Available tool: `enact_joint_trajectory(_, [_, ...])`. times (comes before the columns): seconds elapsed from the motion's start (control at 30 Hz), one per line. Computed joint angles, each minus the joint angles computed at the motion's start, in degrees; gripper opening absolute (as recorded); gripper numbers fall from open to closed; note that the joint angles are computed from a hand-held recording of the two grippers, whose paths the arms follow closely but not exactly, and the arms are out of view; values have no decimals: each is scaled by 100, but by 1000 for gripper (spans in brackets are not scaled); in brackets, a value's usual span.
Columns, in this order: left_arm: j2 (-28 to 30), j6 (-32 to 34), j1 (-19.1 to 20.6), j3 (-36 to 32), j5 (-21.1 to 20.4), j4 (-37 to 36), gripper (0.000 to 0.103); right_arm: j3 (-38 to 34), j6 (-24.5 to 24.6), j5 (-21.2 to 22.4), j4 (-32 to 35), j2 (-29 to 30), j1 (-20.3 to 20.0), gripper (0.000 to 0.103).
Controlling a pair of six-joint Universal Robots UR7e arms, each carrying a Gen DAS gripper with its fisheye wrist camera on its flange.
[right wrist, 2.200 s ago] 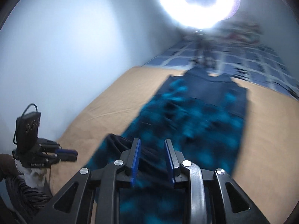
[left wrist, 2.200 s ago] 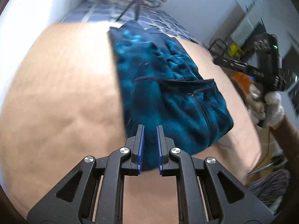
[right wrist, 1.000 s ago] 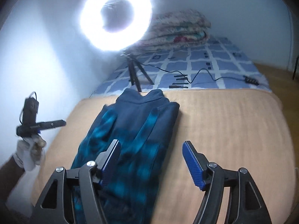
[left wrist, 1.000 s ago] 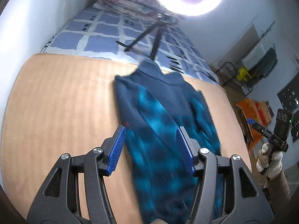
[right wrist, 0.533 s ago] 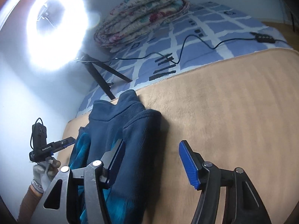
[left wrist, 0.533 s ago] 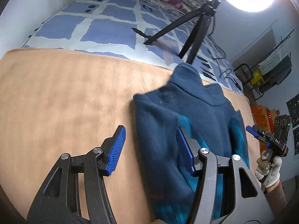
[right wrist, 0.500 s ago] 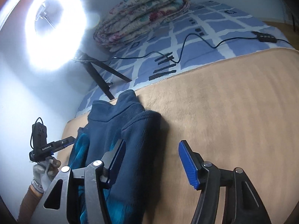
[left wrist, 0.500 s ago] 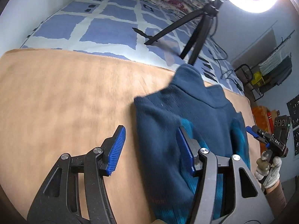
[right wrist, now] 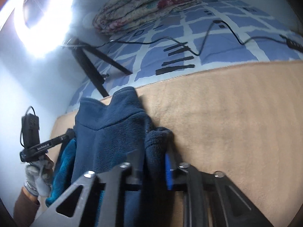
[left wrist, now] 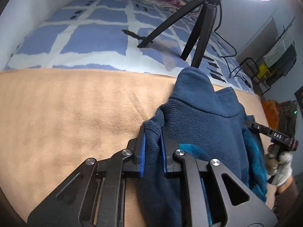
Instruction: Fold large clothes
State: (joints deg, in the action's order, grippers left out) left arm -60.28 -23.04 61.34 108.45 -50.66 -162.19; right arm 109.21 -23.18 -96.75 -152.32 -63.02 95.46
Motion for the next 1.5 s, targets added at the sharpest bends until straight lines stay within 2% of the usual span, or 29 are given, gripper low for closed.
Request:
enact_joint_trajectory(0.13, [-97, -4, -126, 127, 50, -240, 7, 148, -319, -299, -342, -108, 225, 9])
enact_joint_trajectory(0.3, [-337, -91, -383, 329, 177, -333, 6, 325, -373, -164, -466, -453, 371, 8])
enact_joint_trajectory(0.5, [-770, -212, -939, 684, 334, -238, 6, 577, -554, -253, -379, -993, 767, 8])
enact_joint_trajectory(0.8, [-1527, -1027, -2080, 1267, 790, 481, 5, 1055, -482, -311, 315, -2225, 1274, 7])
enact_joint_trajectory(1.03, [-2163, -2245, -3047, 1840, 1019, 1418, 5, 1609, -313, -206, 935, -3405, 1451, 7])
enact_joint_trajectory(1.27, [-2850, -3951, -4057, 2547, 1066, 2620, 5, 2289, -333, -232, 1703, -4758, 1505, 7])
enact_joint_trajectory(1.37, [-3041, -4612, -4421, 2884, 948, 2875, 5, 2634, -393, -243, 2062, -5454, 1440, 7])
enact_joint_trajectory(1.5, [-3107, -5517, -4883, 3226, 750, 3366, 5, 3083, -524, -150, 2757, -6476, 1109, 8])
